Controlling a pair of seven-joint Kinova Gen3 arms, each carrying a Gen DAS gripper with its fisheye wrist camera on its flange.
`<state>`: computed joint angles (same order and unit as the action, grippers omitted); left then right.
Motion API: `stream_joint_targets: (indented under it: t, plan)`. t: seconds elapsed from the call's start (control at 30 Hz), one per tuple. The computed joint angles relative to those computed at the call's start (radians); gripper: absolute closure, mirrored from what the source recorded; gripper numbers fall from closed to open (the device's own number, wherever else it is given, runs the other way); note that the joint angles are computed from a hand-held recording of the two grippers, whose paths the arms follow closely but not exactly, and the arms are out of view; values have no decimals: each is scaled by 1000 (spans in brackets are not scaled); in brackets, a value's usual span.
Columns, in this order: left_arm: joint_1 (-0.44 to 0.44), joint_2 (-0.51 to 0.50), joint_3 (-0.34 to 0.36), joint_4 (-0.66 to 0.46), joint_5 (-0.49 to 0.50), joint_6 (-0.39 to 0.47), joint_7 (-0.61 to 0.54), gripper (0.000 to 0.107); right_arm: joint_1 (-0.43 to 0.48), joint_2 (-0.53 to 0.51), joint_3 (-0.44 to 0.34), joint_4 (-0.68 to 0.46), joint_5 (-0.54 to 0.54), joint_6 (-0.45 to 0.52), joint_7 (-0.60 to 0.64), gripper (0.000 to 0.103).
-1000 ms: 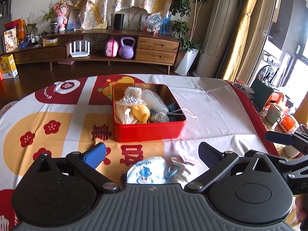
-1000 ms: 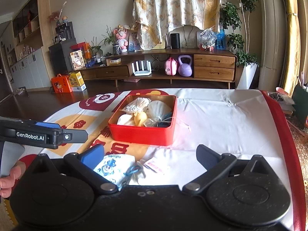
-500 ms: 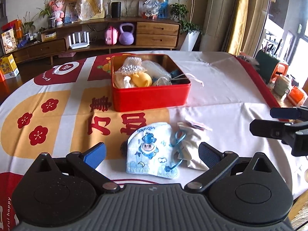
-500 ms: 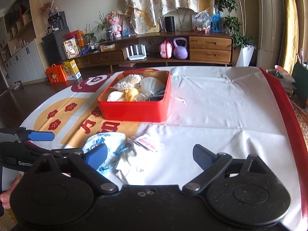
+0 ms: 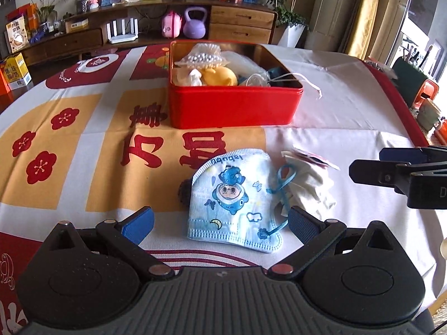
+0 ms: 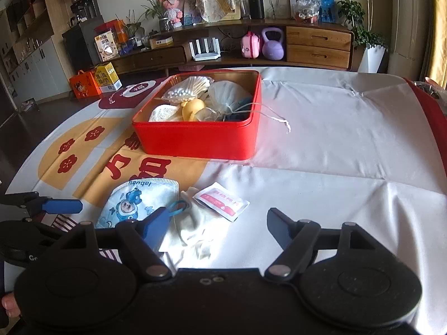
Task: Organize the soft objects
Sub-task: 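Grasp the blue printed face mask with the left tool while the right tool grasps the pink-printed packet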
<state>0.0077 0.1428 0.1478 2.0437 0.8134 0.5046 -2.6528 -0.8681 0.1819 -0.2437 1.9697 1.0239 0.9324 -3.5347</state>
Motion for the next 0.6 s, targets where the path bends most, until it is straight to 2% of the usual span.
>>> stream_joint_targets:
  t: [0.13,0.27,0.4,0.47,0.6]
  plan:
    - [9,34,5,-17,-32,-7,26,5,44,24,25,-22,-36,-63,66,33]
    - [7,53,24,-23,-50,-28,43,6,65,41,49,-33,-51,-112,103,45]
    - [0,64,50,-18,-43,-61,28,7,76,62,71,-49,-71,-144,150,48]
    - [-3,69,57,-18,-45,-66,27,10,75,67,82,-52,-74,-155,153,55]
    - [-18,77,78,-12,-27,-86,6,18,78,65,97,-45,-80,-178,149,60]
